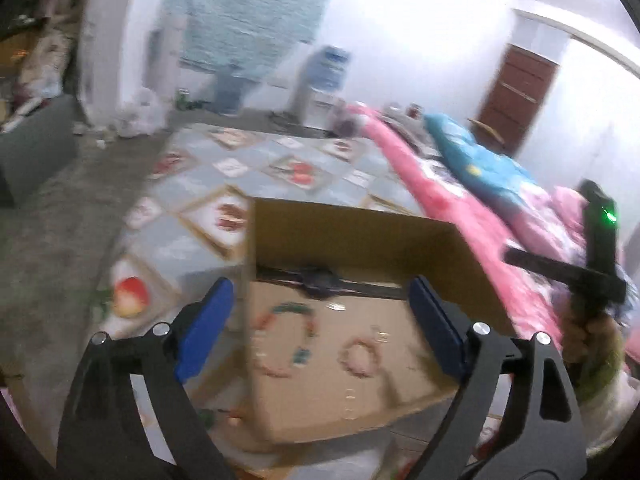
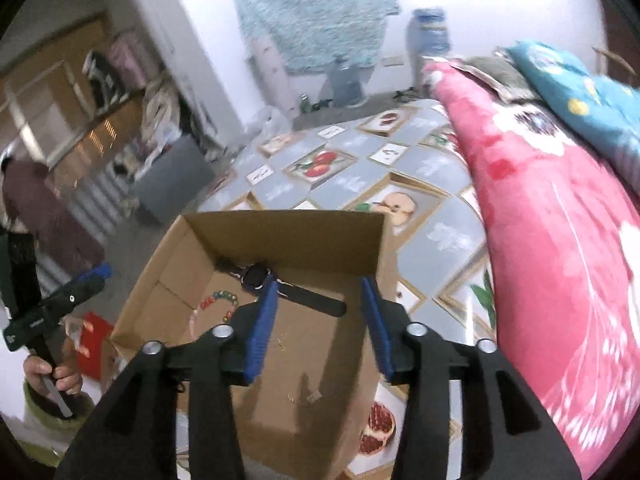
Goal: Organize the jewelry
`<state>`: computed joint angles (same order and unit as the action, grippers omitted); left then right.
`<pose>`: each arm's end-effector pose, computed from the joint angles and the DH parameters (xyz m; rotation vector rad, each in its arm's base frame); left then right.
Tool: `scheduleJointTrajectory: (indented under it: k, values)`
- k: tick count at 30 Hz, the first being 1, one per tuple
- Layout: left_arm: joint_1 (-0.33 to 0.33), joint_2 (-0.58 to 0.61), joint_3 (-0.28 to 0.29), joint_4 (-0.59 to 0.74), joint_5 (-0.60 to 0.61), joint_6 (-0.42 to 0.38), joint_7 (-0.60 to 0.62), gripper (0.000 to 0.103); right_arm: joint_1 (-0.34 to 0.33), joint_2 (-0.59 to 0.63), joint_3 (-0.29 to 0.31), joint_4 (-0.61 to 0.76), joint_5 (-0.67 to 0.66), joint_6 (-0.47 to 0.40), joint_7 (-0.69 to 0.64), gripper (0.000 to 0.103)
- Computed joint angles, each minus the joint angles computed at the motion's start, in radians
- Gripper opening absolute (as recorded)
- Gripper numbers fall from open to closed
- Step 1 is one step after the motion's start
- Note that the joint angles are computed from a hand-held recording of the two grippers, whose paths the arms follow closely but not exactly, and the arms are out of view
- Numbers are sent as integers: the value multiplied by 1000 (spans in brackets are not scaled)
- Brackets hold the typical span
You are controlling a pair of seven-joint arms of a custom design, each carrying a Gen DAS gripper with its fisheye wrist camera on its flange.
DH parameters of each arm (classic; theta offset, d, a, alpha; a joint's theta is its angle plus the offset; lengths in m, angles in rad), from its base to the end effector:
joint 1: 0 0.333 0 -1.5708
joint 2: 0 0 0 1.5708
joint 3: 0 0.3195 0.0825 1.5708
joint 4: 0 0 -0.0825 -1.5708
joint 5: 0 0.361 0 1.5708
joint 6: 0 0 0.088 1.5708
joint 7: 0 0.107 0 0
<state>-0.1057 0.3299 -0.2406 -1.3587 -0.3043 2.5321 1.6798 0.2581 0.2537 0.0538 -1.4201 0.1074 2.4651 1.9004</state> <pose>0.6566 -0.1985 0.6470 -1.6234 2.0590 -1.2242 0.6351 0.1988 0.6541 -1.6045 1.7396 -0.3212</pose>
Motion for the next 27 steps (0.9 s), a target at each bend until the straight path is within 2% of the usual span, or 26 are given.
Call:
scheduleJointTrajectory:
  k: [4,9,13,14,18,20,27]
  values:
    - [-33,46,68,68,140,-140,-177,87,-27,-32,24,-90,133,-1,-14,51]
    - [-2,84,34,93,97,-225,-198,87,-16,-18,20,-94,144,-66,14,52]
    - [34,108,-18,112,-30,-281,-149,87,-1,4,16,-47,96,-122,13,57]
    - [46,107,-36,102,-77,-276,-122,87,-1,6,16,-41,93,-129,9,58]
    - [-13,85,7,70,8,-232,-171,87,-5,8,18,-33,101,-145,-5,58]
    - [-20,69,12,47,21,-216,-188,87,-5,4,18,-36,105,-149,-6,58]
    - [-9,-11,0,-53,-18,-217,-186,87,-2,-73,14,-130,102,-132,6,58]
